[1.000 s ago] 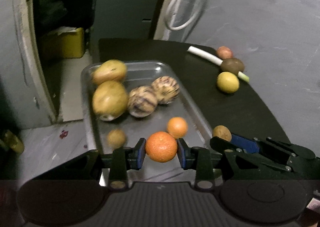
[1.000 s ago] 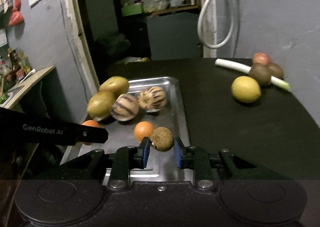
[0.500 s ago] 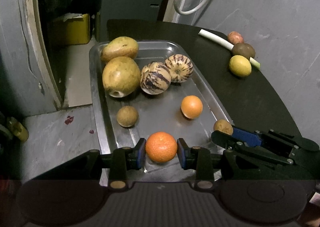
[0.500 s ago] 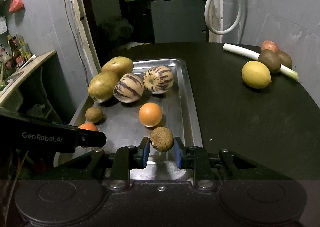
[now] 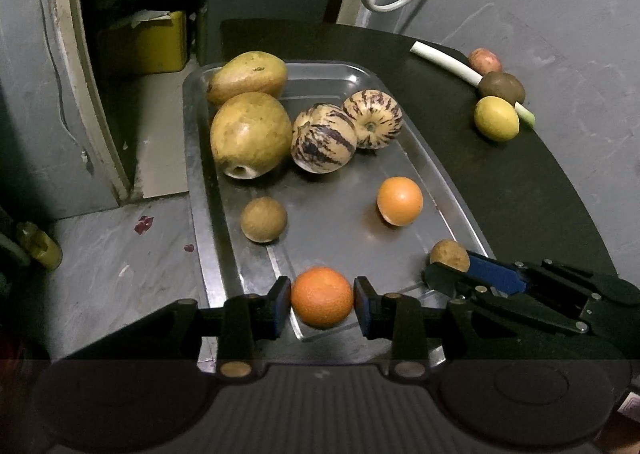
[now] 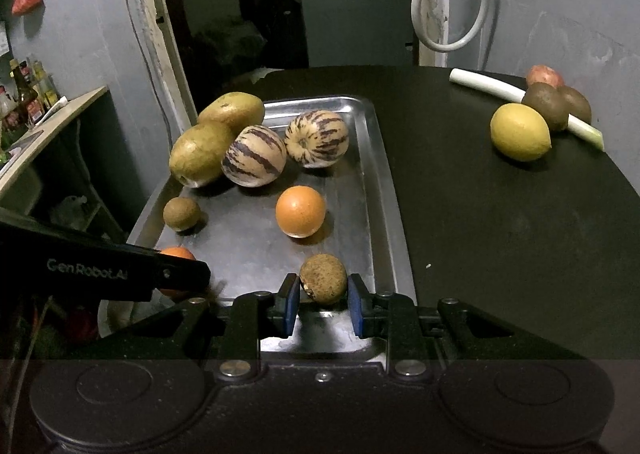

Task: Organize fruits
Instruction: 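Carry the orange and brown fruit into the tray and open both tools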

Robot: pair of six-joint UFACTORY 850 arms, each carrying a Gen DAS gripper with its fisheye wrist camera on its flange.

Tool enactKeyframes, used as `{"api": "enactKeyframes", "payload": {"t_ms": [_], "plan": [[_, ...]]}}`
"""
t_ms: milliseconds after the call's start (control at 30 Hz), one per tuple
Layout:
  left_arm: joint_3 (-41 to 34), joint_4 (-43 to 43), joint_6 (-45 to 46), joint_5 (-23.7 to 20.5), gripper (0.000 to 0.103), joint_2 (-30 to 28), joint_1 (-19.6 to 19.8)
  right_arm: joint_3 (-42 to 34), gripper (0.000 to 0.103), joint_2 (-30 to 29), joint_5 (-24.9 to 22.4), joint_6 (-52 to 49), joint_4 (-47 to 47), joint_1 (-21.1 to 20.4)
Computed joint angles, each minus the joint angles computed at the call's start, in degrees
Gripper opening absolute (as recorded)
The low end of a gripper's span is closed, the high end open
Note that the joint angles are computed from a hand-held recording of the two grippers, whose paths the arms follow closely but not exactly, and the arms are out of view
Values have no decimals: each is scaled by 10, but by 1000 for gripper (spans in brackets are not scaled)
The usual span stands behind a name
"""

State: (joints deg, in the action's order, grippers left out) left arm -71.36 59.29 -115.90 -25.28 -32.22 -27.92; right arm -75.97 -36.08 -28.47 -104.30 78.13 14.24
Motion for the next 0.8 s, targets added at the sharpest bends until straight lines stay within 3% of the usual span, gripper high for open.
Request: {"api": "enactKeyframes", "payload": {"t_ms": [100, 300, 700, 800], "plan": [[-1, 1, -2, -1, 37, 0, 0, 0, 28, 0, -1, 1, 0, 0], [6, 17, -23, -3, 51, 9, 0, 1, 31, 2, -7, -13, 14, -3], [10, 64, -51, -27, 70, 30, -6, 23, 53, 26, -1, -77, 92, -18], [5, 68, -47, -34, 83, 30, -7, 26, 62, 30, 7, -89, 119, -24]]}}
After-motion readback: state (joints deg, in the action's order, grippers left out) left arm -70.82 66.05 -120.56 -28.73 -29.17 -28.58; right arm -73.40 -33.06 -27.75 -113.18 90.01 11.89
